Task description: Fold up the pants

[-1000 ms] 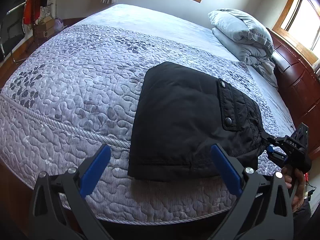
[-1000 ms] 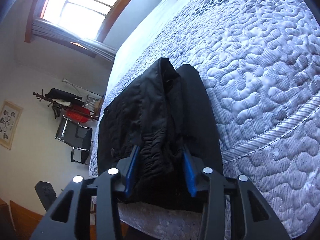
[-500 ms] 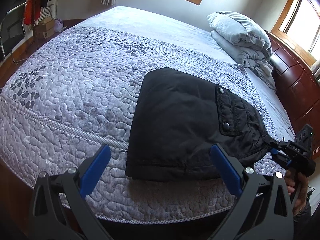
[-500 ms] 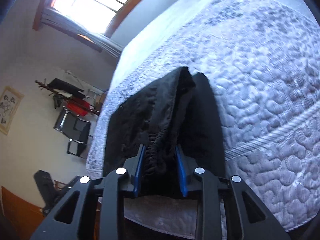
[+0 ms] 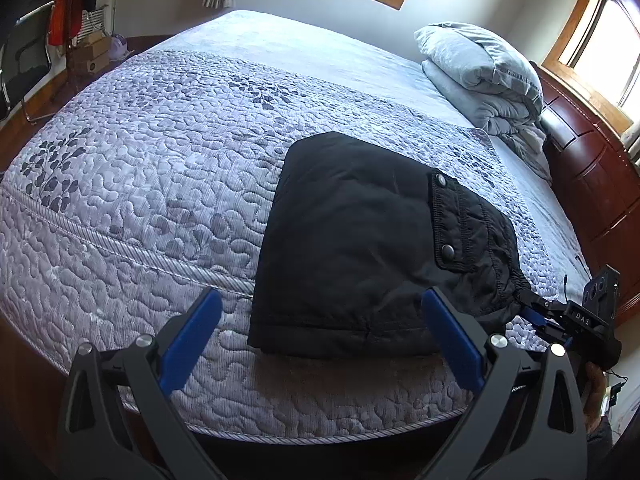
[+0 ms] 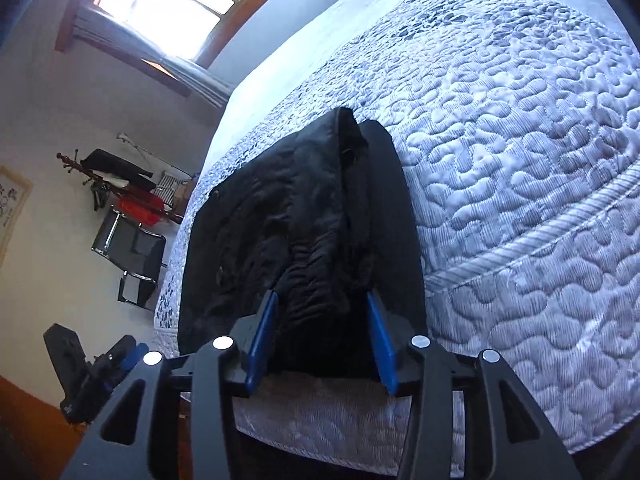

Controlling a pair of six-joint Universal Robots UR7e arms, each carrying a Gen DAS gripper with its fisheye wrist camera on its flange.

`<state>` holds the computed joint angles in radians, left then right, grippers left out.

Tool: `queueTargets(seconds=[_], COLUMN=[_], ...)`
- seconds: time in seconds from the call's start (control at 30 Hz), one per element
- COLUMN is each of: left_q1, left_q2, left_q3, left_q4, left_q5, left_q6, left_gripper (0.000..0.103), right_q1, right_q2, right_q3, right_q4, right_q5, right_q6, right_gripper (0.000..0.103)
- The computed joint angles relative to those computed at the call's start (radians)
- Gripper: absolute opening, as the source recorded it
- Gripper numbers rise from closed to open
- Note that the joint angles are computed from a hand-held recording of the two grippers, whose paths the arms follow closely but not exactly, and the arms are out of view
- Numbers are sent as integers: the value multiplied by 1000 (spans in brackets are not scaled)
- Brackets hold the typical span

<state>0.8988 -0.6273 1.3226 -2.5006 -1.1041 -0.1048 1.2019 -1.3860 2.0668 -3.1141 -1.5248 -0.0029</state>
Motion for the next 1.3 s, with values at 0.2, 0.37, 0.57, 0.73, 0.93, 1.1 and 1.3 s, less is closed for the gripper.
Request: queueTargets(seconds=[0.2,0.37,0.57,0.73,0.93,1.1,1.3], left_q1=[-12,-27,-61,-79,-83,-76,-52], left_q2=[-11,-19,-31,-26,-1,23,51], left_q3=[16,22,40,38,12,-14,-55], left_q4=[-29,-51,-102,-123,-108,-79,-6], left_q5=[10,24,73,102,134,142,146], left_q6=[30,49,119,168,191,200,182], left_gripper=[100,100,100,100,100,100,100], right_q1=[2,1,33,48,69,64,49], right_q2=[-11,7,37,43,53,60,52], right_q3=[28,10,-40,-48,-44,-43,-40], right_q4=[-5,3,41,46,32,37,38], right_q5=[-4,15,-64,-122,-181,-174,-146], right_q6=[-7,25,33,12,-20,-12,-20], right_gripper=[46,52,51,39,35,34,40])
